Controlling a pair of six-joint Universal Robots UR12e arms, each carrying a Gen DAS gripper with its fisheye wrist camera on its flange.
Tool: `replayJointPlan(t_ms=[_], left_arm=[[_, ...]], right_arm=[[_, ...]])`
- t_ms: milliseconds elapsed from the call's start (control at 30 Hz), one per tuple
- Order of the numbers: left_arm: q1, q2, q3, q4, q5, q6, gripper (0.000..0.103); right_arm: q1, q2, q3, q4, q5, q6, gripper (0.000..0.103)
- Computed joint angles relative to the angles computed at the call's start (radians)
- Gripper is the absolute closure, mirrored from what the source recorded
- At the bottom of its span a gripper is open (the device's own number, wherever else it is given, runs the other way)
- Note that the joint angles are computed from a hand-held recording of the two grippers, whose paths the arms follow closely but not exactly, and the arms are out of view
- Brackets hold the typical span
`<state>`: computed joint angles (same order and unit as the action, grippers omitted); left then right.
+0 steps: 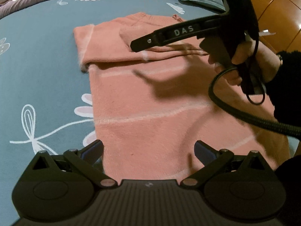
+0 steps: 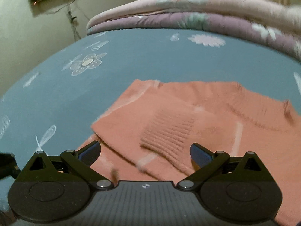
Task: Fold clothes
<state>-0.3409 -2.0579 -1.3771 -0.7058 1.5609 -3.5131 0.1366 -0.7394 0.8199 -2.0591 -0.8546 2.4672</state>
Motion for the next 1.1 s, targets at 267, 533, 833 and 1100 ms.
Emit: replayJointPlan(t_ms=[267, 533, 833, 1100], left_arm=[[0.006, -0.008, 0.009, -0.012, -0.009, 0.006, 0.001], [0.006, -0.013, 0.019, -0.030, -0.004, 0.000, 0.001], [-0.003, -0.019, 0.036, -0.038, 0.062, 0.018, 0.001], [-0.006, -0.014, 0.035, -0.056, 0.080, 0.002, 0.001]], right_arm=[[-0.057, -0.018, 0.075, -0.250, 0.042, 0.285, 0.000], [-0.085, -0.037, 0.142, -0.346, -0.112, 0.508, 0.000], [-0.026, 0.009, 0.052, -0.439, -0.233, 0.403, 0.000], [0.043, 0.064, -0.039, -0.310, -0.365, 0.275, 0.000]])
